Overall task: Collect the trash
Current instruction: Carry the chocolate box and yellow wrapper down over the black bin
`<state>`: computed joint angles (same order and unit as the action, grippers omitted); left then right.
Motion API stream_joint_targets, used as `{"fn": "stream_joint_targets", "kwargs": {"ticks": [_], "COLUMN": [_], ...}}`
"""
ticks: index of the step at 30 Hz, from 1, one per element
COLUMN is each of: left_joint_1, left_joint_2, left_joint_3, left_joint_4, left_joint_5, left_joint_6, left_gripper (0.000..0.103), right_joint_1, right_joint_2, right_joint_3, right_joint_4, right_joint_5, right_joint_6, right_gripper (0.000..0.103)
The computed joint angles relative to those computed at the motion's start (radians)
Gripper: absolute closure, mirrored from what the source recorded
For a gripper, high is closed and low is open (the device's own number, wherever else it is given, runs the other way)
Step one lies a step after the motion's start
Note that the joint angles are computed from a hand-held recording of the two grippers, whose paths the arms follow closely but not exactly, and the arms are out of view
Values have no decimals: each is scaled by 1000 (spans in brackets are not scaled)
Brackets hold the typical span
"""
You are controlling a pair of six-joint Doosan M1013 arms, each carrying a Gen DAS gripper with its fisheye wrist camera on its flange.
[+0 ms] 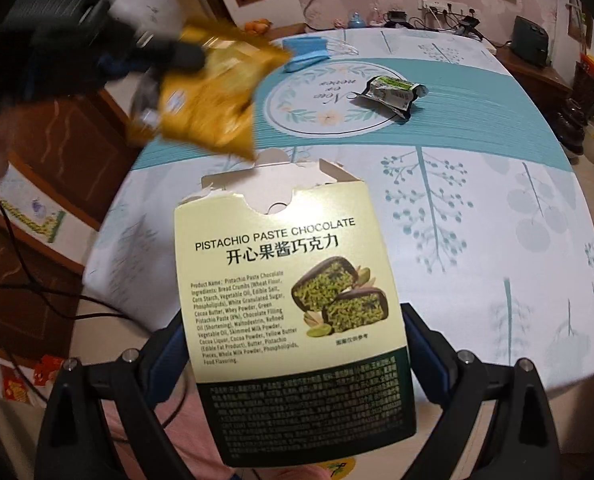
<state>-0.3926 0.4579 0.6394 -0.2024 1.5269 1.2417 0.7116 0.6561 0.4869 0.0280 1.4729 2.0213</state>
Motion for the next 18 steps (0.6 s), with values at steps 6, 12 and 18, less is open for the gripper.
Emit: {"fn": "stream_joint_targets", "kwargs": {"ticks": [6, 12, 18], "left_joint_1": [-76, -134, -178], "left_joint_2": [-179, -282, -336], "left_joint_3": [267, 423, 508], "left_joint_4": [103, 134, 165], "left_joint_5": [-132, -158, -127], "left_joint_6": [-130, -236, -277], "left_gripper": [97, 97, 97], "right_joint_1": [8, 29, 55], "right_joint_2": [-127, -210, -273], "right_joint_3": [200, 342, 463], "right_joint_4": [46, 57, 92], "right_joint_5": [-105, -135, -161], "right_joint_6": [-21, -11, 26], "right_gripper": [8, 8, 8]}}
